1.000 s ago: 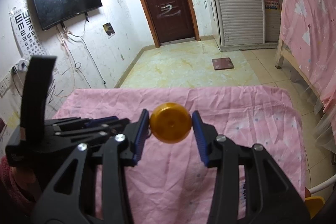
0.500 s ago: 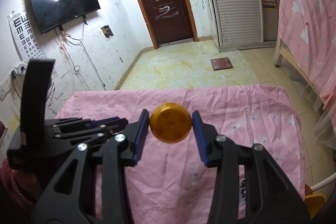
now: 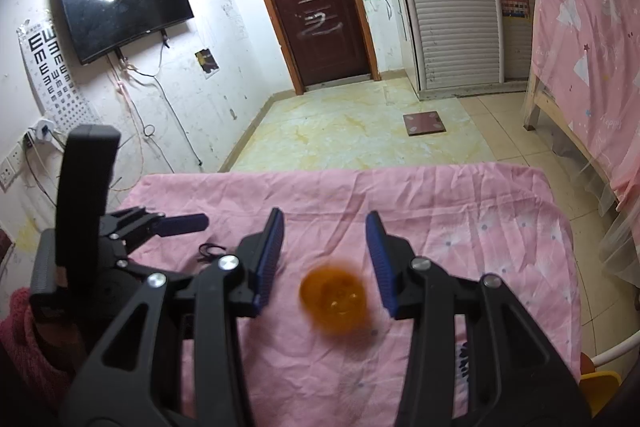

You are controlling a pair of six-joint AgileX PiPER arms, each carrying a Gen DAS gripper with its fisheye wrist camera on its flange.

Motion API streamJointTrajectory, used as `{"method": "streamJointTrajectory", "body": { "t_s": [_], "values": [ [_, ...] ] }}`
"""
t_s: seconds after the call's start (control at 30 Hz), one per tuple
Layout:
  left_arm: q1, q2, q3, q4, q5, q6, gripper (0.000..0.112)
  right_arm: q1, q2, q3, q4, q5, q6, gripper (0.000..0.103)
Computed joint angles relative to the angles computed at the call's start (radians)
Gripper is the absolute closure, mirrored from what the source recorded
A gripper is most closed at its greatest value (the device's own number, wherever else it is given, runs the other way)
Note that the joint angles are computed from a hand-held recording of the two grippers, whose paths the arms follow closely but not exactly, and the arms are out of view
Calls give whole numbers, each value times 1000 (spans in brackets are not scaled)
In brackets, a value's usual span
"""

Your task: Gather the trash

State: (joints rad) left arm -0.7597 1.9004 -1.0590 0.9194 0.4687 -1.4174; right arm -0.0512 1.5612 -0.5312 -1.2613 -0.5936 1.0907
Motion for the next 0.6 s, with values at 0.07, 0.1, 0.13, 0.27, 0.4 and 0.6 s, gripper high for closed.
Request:
{"method": "streamJointTrajectory", "body": {
  "t_s": [0.07,0.1,0.13,0.27,0.4,0.6],
  "values": [
    [-2,10,-9,-20,11,20,40,4,-3,-1,-4,3,5,63],
    [1,9,2,-22,2,24,52,5,-5,-3,-7,4,9,63],
    [-2,20,-4,-40,5,43,58,6,-4,-3,-6,4,10,63],
    [-41,14,-4,-8,36,37,92,4,-5,-5,-15,4,18,63],
    [-76,20,-14,22,81,19,98,-39,7,-20,-140,-44,112,32],
    [-42,-13,15,-15,54,16,100,-19,-67,36,-263,25,148,30]
  ]
}}
